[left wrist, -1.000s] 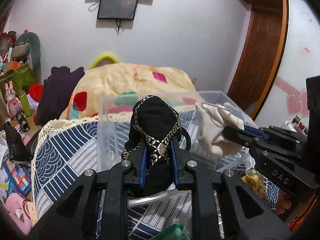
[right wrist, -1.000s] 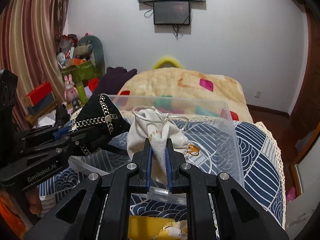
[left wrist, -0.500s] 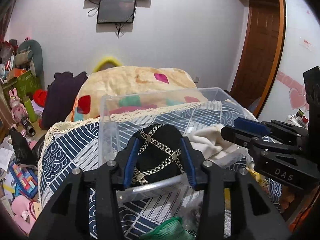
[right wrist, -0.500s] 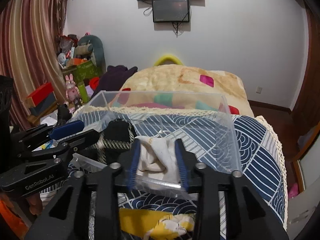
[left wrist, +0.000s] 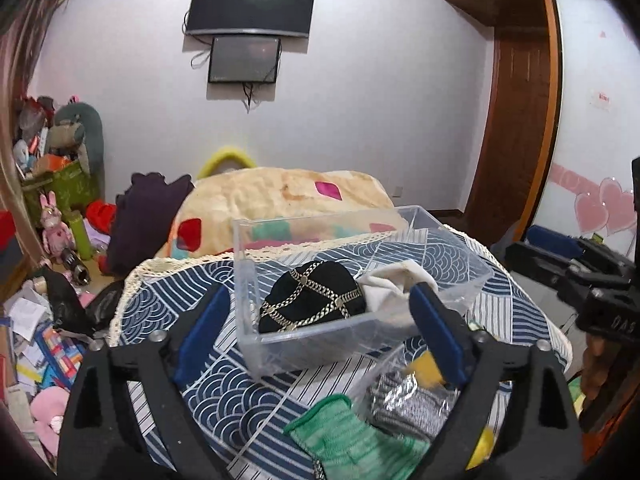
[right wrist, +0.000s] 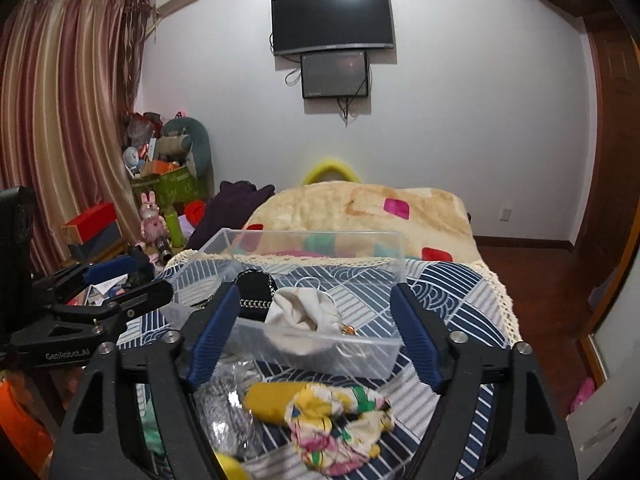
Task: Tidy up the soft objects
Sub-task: 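Grasp the floral scarf with the right tool while the left tool grasps the green knit glove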
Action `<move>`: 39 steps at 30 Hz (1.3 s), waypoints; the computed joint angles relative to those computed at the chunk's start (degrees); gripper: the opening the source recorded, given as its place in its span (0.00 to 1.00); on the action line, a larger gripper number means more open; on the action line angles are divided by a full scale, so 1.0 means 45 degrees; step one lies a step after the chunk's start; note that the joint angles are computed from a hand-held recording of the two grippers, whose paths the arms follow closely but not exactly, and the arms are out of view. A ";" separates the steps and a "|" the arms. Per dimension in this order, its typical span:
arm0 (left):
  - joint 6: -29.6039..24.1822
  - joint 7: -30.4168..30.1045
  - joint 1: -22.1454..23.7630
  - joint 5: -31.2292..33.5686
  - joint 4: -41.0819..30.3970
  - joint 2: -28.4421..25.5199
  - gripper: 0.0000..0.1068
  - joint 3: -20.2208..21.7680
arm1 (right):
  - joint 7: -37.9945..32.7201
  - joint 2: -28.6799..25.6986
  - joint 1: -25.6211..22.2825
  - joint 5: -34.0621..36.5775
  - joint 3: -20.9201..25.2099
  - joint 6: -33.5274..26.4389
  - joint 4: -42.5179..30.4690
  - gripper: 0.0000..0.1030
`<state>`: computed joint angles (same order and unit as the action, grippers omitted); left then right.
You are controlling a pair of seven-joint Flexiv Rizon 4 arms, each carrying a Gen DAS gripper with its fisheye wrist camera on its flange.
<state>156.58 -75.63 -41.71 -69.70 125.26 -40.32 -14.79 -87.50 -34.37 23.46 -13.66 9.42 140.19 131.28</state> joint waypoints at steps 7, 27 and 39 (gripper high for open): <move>0.0023 -0.0387 -0.0258 -0.0168 0.0238 -0.0220 0.94 -0.0290 | -0.0229 -0.0165 -0.0011 0.0101 -0.0027 0.0257 0.0393 0.79; -0.1623 -0.2496 -0.0567 0.0561 0.0428 -0.1287 0.66 -0.0154 | 0.0060 -0.1543 -0.0101 0.0403 -0.0053 -0.0394 0.0604 0.76; -0.1929 -0.3599 -0.0833 0.1036 0.0970 -0.1242 0.28 0.0276 | 0.0450 -0.1703 -0.0620 0.0152 -0.0116 -0.0880 0.0499 0.30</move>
<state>147.90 -91.83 -45.46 -65.03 129.63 -45.91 -13.55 -85.47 -42.03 20.67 -12.98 8.90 136.23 133.52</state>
